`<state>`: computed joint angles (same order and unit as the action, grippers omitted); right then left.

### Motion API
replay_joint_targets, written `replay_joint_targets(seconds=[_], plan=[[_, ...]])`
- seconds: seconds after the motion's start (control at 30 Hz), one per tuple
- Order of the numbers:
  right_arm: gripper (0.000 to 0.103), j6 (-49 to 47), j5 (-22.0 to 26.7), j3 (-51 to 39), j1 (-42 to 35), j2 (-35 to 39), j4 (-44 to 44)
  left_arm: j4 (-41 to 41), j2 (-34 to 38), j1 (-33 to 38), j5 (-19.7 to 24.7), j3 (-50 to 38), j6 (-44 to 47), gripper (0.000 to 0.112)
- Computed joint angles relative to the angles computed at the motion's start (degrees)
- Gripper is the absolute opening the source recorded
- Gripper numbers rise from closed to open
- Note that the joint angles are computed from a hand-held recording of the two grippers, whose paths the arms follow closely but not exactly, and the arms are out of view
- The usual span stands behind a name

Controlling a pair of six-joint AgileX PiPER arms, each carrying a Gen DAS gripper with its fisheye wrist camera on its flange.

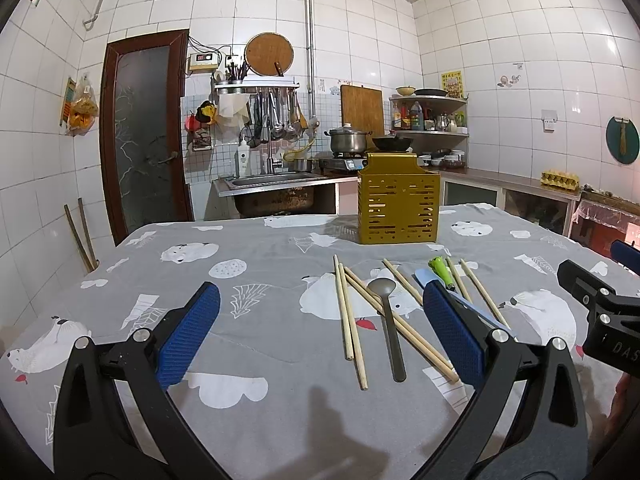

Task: Organize utensils

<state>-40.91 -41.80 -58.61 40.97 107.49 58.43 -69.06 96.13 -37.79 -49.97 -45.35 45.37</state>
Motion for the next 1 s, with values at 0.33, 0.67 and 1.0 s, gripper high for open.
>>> replay_joint_targets(seconds=[0.33, 0.67, 1.0], plan=[[0.099, -0.18, -0.03, -0.04, 0.08, 0.0, 0.65, -0.02, 0.07, -0.11, -0.11, -0.02, -0.07, 0.098], [0.099, 0.11, -0.15, 0.21, -0.05, -0.13, 0.48, 0.06, 0.04, -0.05, -0.11, 0.04, -0.16, 0.098], [0.099, 0.17, -0.18, 0.23, -0.11, -0.13, 0.36, 0.0, 0.05, -0.11, -0.17, -0.01, -0.09, 0.098]])
